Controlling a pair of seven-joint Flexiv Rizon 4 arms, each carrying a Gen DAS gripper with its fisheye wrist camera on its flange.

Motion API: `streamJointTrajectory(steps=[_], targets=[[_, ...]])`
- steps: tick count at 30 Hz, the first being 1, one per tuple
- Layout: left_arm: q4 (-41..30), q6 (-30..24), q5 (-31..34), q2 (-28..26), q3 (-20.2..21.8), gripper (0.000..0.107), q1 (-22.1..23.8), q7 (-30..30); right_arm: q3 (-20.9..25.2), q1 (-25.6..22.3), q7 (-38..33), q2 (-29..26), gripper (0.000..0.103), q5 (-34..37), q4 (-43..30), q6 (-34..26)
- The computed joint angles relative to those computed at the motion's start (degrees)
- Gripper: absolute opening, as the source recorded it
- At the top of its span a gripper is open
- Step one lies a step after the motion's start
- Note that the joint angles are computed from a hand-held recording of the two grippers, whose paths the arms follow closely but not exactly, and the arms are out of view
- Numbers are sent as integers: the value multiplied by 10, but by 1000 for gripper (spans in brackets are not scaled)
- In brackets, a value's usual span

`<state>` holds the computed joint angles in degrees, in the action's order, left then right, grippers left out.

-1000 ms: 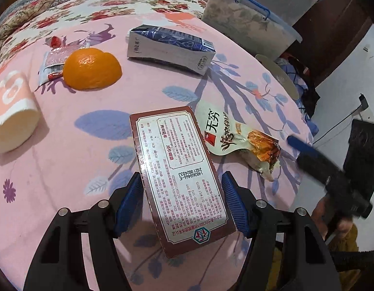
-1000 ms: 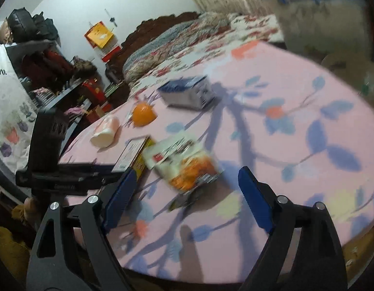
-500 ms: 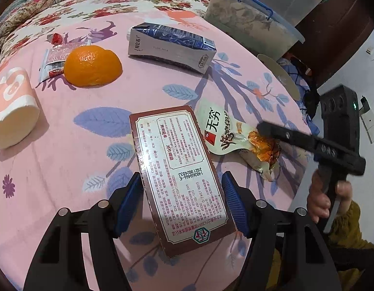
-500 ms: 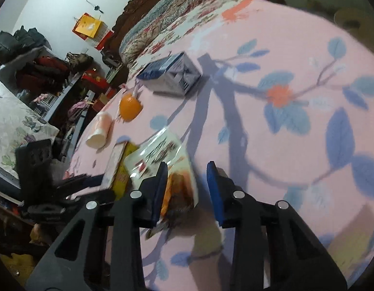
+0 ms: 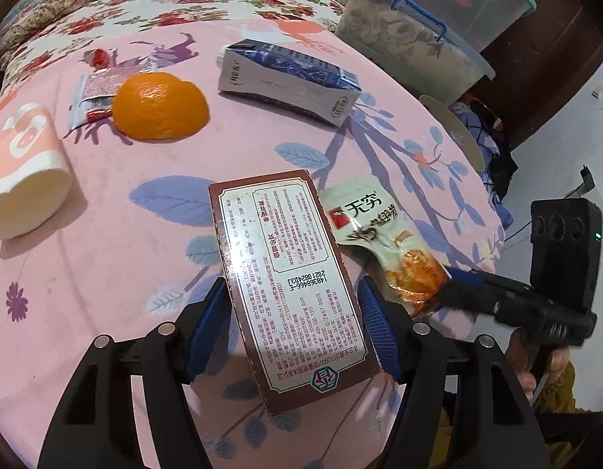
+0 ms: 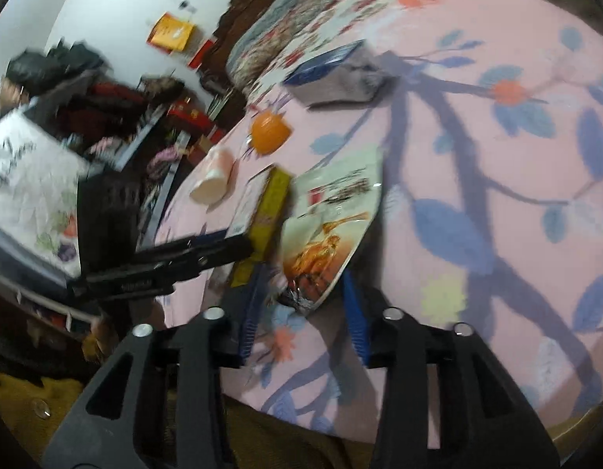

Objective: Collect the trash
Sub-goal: 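Grasp the yellow snack pouch and yellow stick with the right gripper, then carry the box and pouch to the beige bin and open both grippers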

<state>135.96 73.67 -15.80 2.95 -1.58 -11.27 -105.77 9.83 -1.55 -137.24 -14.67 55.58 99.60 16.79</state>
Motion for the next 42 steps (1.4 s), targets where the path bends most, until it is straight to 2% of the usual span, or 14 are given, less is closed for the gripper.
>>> streamJointTrajectory(steps=[4, 8, 12, 14, 15, 16, 20, 25, 28, 34, 42], targets=[[5, 2, -6, 3, 1, 64, 0, 1, -2, 0, 15, -10, 51, -2, -5, 5], [-6, -10, 36, 2, -2, 64, 7, -26, 8, 10, 6, -7, 51, -5, -1, 22], [-8, -10, 43, 0, -2, 64, 7, -31, 20, 24, -9, -6, 51, 1, 3, 30], [-9, -10, 46, 0, -2, 64, 7, -32, 22, 28, -9, -10, 48, 10, 1, 30], [-9, -10, 48, 0, -2, 64, 7, -34, 23, 29, -3, -15, 45, 17, -3, 24], [-9, -10, 50, 0, -2, 64, 7, -35, 24, 30, 3, -20, 36, 20, -7, 19], [-6, -8, 37, 1, 0, 64, 5, -26, 26, 26, 18, -35, 27, 35, -16, 15], [8, 16, -68, 3, 3, 62, -17, 56, 23, 4, 34, -50, 19, 60, -34, -11], [0, 17, -76, 1, 0, 62, -17, 73, 20, -17, 47, -62, 16, 83, -49, -34], [-54, -6, -127, -37, -12, 62, -17, 134, 16, -44, 52, -74, 16, 107, -63, -29], [-227, -84, -71, -151, -40, 62, -2, 156, 2, -92, 74, -102, 16, 140, -105, 3]])
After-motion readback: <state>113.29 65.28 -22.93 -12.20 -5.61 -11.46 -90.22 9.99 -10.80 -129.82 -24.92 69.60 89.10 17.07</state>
